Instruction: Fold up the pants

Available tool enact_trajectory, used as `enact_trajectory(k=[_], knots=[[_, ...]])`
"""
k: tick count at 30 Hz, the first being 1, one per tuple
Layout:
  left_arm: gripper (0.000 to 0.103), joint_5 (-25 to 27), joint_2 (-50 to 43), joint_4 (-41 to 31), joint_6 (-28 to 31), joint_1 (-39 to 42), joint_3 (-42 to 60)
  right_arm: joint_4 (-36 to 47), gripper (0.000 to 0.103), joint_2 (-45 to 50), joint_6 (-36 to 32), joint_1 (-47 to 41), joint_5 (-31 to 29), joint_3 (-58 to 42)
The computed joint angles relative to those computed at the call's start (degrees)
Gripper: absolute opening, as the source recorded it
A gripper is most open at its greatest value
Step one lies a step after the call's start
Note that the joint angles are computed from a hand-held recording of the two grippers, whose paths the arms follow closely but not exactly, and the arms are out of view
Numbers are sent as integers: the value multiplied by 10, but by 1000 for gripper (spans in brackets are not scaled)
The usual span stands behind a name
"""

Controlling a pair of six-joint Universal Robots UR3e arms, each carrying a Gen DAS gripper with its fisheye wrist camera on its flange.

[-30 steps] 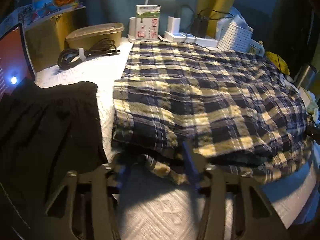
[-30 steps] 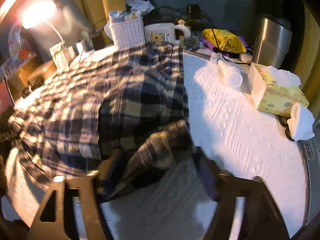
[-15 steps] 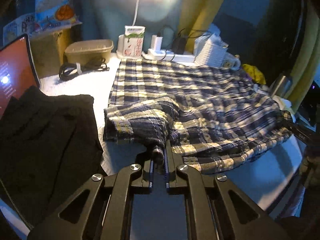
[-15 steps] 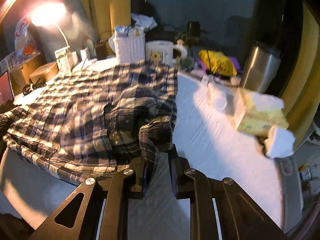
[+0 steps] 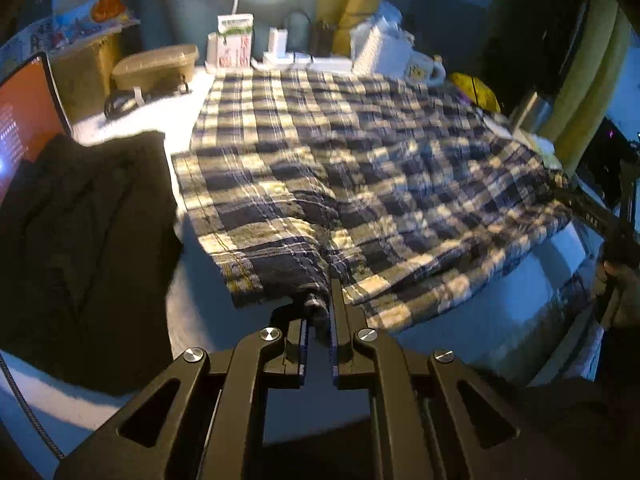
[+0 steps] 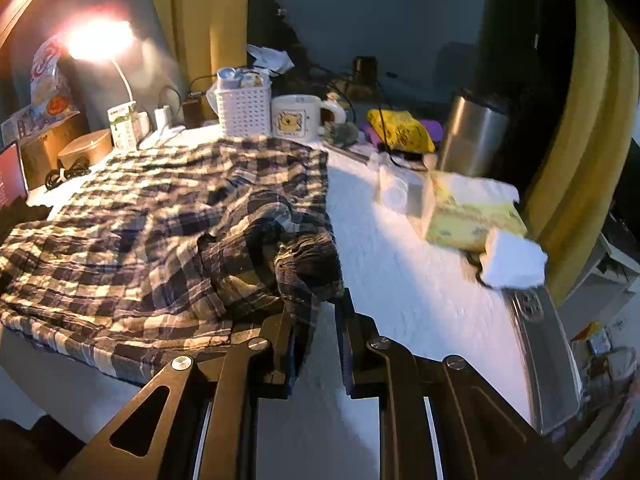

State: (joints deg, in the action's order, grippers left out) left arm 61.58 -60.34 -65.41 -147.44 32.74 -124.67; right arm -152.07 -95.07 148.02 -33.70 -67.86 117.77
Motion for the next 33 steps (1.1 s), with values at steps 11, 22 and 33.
enact_trajectory(k=[11, 22, 33], knots=[[13, 10, 103, -142, 97, 81, -21, -79, 17, 39, -8, -6, -33, 64], [14, -16, 142, -188, 163, 183, -27, -84, 17, 33, -8, -25, -37, 78], [54, -27, 12, 37, 70, 82, -83, -60, 17, 26, 4, -28, -24, 68]])
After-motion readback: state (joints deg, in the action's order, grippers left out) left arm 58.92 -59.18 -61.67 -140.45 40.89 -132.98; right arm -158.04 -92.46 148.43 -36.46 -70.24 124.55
